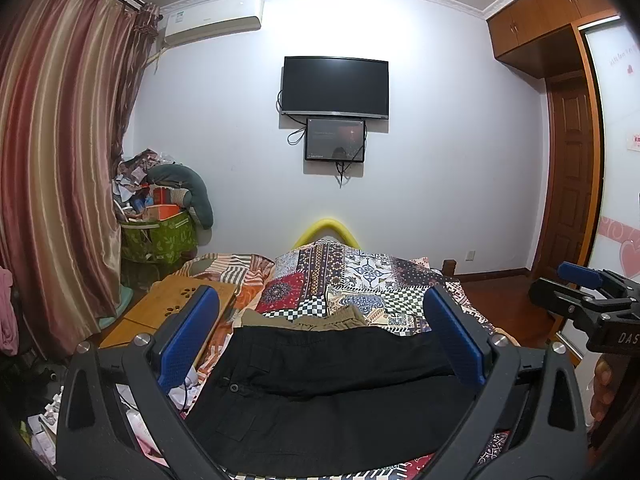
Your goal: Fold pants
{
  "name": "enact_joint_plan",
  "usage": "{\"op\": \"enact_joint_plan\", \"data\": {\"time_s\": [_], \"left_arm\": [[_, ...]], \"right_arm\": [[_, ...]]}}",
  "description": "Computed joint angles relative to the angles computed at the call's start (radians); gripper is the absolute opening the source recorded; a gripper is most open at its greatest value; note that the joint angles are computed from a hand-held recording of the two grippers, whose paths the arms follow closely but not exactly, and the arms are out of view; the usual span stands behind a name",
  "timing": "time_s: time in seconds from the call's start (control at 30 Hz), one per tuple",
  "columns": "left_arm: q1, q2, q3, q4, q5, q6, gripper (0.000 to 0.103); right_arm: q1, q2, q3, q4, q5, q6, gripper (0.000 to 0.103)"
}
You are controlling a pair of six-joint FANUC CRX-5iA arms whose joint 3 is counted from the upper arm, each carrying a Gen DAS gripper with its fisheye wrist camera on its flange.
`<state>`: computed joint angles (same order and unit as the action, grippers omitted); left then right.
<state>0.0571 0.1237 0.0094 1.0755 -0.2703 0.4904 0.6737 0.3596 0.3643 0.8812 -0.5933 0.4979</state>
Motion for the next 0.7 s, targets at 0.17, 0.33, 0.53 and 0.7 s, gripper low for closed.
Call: {"op": "enact_joint_plan", "data": {"time_s": [0.17, 0.33, 0.53, 0.7], "left_arm": [[-0.005, 0.001, -0.001, -0.001, 0.007, 0.002, 0.103], [-0.005, 0.003, 0.004, -0.009, 0.007, 0.011, 0.103], [-0.006, 0.005, 0.005, -0.004, 0.008, 0.006, 0.103], [-0.008, 0.009, 0.007, 0.001, 0.01, 0.002, 0.103]], "right_arm": [[0.0, -0.002, -0.003, 0.004, 0.005, -0.001, 0.103], [0.0, -0.004, -0.012, 0.024, 0.009, -0.011, 0.103], [0.002, -0.003, -0.006, 0.021, 0.006, -0.01, 0.103], [0.002, -0.003, -0.008, 0.025, 0.007, -0.013, 0.103]]}}
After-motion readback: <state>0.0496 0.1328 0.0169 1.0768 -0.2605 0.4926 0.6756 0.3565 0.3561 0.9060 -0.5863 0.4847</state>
